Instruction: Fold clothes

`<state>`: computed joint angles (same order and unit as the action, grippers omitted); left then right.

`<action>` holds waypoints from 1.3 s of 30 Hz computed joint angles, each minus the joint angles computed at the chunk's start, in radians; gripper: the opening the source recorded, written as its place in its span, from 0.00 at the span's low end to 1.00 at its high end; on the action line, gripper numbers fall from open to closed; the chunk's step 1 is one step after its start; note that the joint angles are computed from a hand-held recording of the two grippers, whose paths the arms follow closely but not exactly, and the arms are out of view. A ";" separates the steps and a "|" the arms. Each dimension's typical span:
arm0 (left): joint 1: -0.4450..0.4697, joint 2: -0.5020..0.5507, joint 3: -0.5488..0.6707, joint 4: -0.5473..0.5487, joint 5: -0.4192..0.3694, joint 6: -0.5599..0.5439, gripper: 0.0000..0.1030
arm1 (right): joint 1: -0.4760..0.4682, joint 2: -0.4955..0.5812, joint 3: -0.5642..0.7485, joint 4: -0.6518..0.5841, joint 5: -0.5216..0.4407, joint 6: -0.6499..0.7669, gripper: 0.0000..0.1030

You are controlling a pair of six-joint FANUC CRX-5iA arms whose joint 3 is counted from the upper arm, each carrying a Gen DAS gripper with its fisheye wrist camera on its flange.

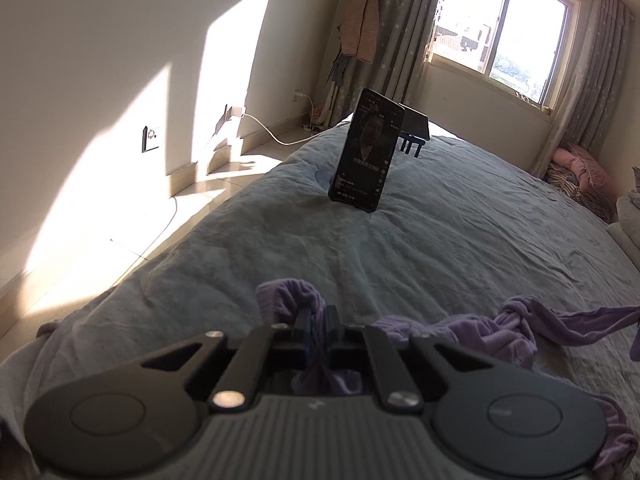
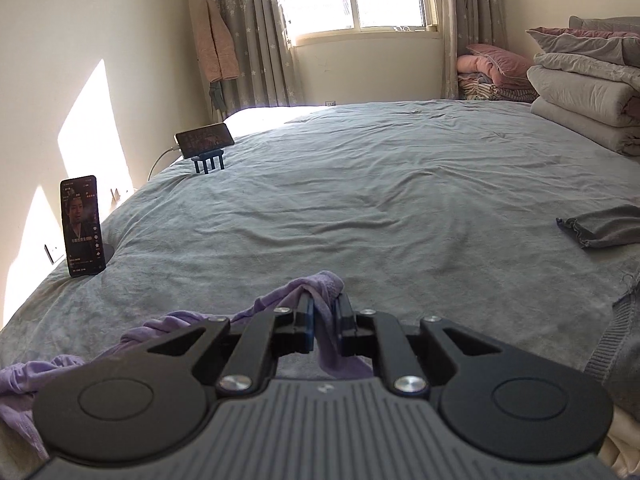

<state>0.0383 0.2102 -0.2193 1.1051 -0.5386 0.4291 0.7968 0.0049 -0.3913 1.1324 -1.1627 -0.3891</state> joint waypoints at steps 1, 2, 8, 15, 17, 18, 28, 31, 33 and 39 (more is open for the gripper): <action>0.004 -0.001 0.002 -0.012 -0.006 0.002 0.06 | 0.001 -0.003 -0.001 -0.017 -0.013 0.002 0.12; 0.008 -0.001 0.006 -0.030 -0.012 0.007 0.06 | -0.001 -0.003 0.000 -0.032 -0.015 0.009 0.12; 0.045 0.001 0.029 -0.051 -0.125 -0.037 0.05 | -0.013 -0.015 -0.006 -0.115 0.031 0.049 0.14; 0.065 -0.004 -0.025 0.143 -0.287 -0.299 0.05 | 0.001 -0.011 -0.009 -0.091 0.095 0.086 0.48; 0.066 -0.003 -0.037 0.180 -0.346 -0.382 0.05 | 0.006 -0.012 -0.011 -0.072 0.117 0.093 0.52; 0.067 -0.002 -0.042 0.192 -0.377 -0.420 0.05 | 0.007 -0.012 -0.012 -0.067 0.129 0.097 0.52; 0.081 0.021 -0.043 0.102 -0.681 -0.724 0.06 | -0.027 -0.047 -0.059 -0.027 0.442 0.099 0.52; 0.080 0.029 -0.030 0.040 -0.734 -0.750 0.05 | -0.042 -0.048 -0.069 -0.027 0.552 0.097 0.52; 0.079 0.036 -0.015 -0.008 -0.776 -0.764 0.03 | -0.053 -0.048 -0.074 -0.032 0.630 0.092 0.52; 0.068 0.007 -0.023 -0.141 -0.798 -0.841 0.03 | -0.090 -0.038 -0.089 -0.038 0.811 0.039 0.52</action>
